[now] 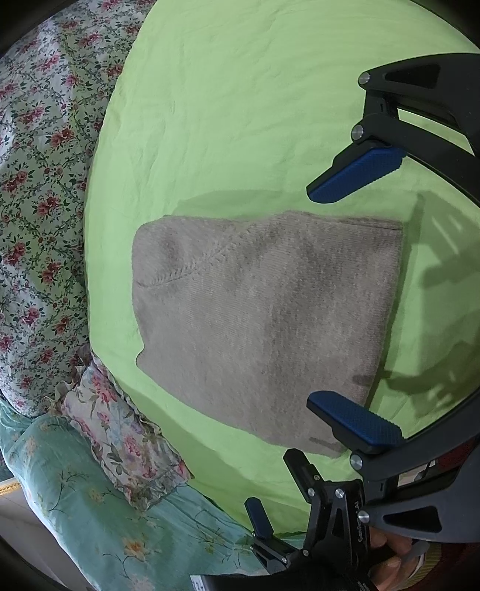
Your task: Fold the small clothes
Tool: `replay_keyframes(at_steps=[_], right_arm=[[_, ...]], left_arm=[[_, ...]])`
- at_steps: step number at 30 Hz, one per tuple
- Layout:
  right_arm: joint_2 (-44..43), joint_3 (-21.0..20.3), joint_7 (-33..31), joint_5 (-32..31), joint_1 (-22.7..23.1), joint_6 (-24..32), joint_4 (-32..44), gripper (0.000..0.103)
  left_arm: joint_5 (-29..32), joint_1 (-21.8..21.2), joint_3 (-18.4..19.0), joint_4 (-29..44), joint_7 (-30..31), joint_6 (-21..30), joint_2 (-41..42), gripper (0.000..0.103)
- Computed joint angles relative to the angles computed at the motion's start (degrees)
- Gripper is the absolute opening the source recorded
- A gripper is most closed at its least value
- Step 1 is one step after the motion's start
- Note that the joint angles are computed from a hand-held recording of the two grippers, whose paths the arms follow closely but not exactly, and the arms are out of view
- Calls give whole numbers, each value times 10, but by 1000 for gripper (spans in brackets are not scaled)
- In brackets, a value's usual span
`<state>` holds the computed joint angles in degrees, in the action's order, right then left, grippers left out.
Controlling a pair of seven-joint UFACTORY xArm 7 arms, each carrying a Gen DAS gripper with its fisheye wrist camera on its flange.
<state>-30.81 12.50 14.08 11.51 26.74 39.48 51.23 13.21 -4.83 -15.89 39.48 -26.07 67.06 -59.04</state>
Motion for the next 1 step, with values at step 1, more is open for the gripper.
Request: replay_keyframes(at_steps=[1], right_arm=[[2,-1,0,0,-1,-1,0,102]], left_arm=[[0,1,2,0,0,-2,3,102]])
